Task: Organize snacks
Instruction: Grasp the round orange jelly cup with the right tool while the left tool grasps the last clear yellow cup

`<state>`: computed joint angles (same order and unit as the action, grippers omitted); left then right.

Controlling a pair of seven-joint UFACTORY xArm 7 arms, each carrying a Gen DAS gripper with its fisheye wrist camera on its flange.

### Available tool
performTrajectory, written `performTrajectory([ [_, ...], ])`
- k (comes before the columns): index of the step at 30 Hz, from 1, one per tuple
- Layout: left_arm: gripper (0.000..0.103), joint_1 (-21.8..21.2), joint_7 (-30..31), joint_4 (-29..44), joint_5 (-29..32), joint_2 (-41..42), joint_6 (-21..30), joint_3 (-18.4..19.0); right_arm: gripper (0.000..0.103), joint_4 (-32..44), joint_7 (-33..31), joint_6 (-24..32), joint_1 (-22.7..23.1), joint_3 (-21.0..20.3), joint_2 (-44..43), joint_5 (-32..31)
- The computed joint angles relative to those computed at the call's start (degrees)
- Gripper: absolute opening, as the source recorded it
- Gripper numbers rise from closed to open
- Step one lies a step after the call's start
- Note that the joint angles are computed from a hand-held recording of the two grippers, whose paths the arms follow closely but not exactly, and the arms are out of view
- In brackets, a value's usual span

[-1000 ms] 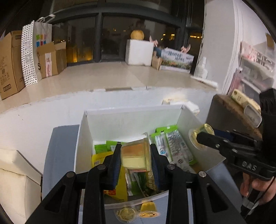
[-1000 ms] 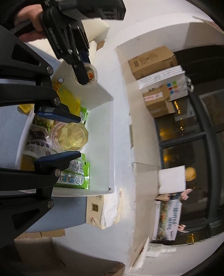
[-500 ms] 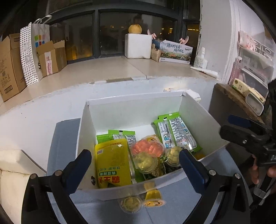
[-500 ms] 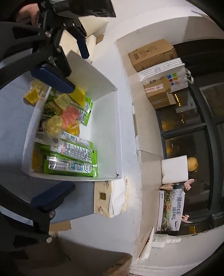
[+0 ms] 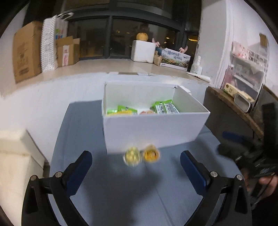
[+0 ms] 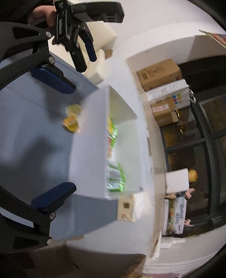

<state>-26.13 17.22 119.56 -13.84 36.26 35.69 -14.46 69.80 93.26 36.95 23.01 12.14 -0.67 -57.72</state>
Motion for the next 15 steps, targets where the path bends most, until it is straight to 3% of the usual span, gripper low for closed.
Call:
performTrajectory([
  [5, 0.103, 3.9, 2.8, -13.8, -5.1, -7.6, -6.1, -2.2, 0.103, 4.5, -5.0, -5.4, 0.9, -2.0, 7.4, 2.5],
  [12, 0.103, 4.5, 1.1, -15.1, -6.0, -7.4, -5.9, -1.5, 0.102, 14.9, -20.1, -9.3, 0.5, -5.1, 19.1, 15.6],
  [15, 0.103, 4.5, 0.9, -15.7, -5.9, -7.3, -6.0, -1.6, 0.085, 18.2, -24.6, -9.3, 0.5, -6.0, 22.4, 20.0],
])
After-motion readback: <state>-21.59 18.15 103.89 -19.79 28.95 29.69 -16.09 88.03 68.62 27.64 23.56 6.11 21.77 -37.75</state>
